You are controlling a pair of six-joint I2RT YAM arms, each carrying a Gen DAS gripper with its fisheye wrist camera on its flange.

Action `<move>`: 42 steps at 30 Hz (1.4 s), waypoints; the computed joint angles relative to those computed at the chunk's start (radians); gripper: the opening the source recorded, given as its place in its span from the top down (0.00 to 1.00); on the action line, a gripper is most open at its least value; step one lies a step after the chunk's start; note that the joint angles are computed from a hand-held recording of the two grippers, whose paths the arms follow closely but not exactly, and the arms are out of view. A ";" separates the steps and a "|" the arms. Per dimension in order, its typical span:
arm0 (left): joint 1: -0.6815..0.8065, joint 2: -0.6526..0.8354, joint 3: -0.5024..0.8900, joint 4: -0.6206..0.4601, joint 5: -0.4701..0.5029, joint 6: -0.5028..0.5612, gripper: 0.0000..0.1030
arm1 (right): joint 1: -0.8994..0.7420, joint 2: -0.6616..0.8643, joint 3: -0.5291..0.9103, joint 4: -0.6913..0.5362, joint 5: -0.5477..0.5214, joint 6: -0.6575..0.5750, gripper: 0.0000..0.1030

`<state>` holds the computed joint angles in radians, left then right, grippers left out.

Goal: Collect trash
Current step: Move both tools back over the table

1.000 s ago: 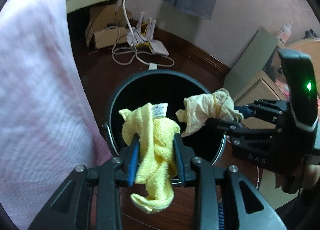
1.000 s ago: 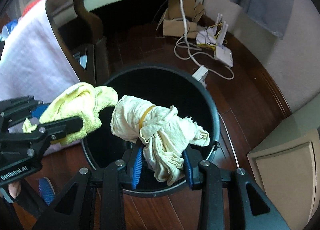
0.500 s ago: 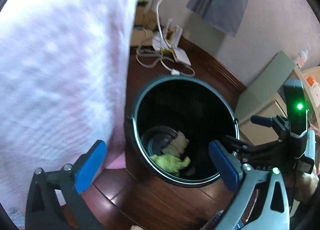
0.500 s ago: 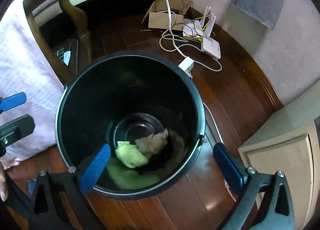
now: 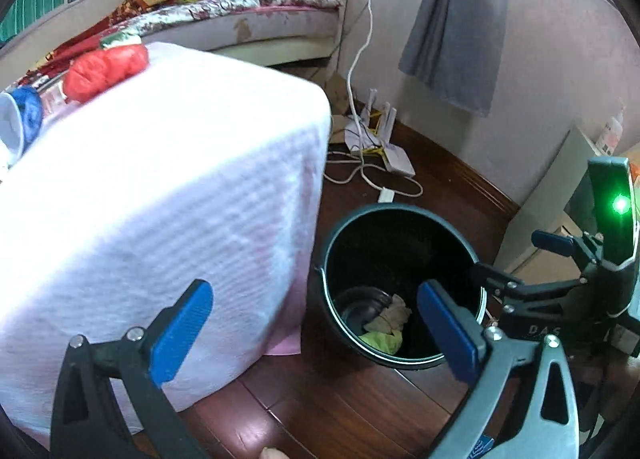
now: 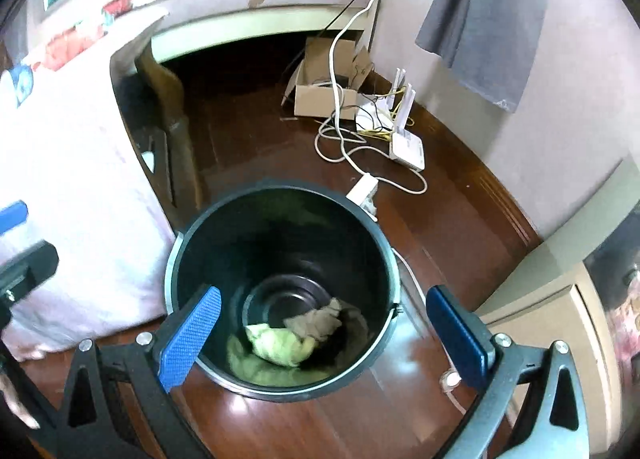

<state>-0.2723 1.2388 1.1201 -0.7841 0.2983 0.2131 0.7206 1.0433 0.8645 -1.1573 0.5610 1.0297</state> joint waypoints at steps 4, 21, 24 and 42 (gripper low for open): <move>0.039 -0.015 0.043 -0.048 -0.011 0.035 0.01 | 0.068 0.052 0.100 -0.092 0.020 0.090 0.00; 0.418 -0.079 0.137 -0.104 0.082 0.175 0.01 | 0.363 0.332 0.542 -0.246 0.187 0.253 0.00; 0.483 -0.051 0.181 -0.124 0.130 0.207 0.02 | 0.362 0.382 0.603 -0.191 0.202 0.179 0.00; 0.746 0.274 0.463 -0.050 0.222 0.208 0.21 | 0.282 0.707 1.008 0.036 0.168 -0.238 0.00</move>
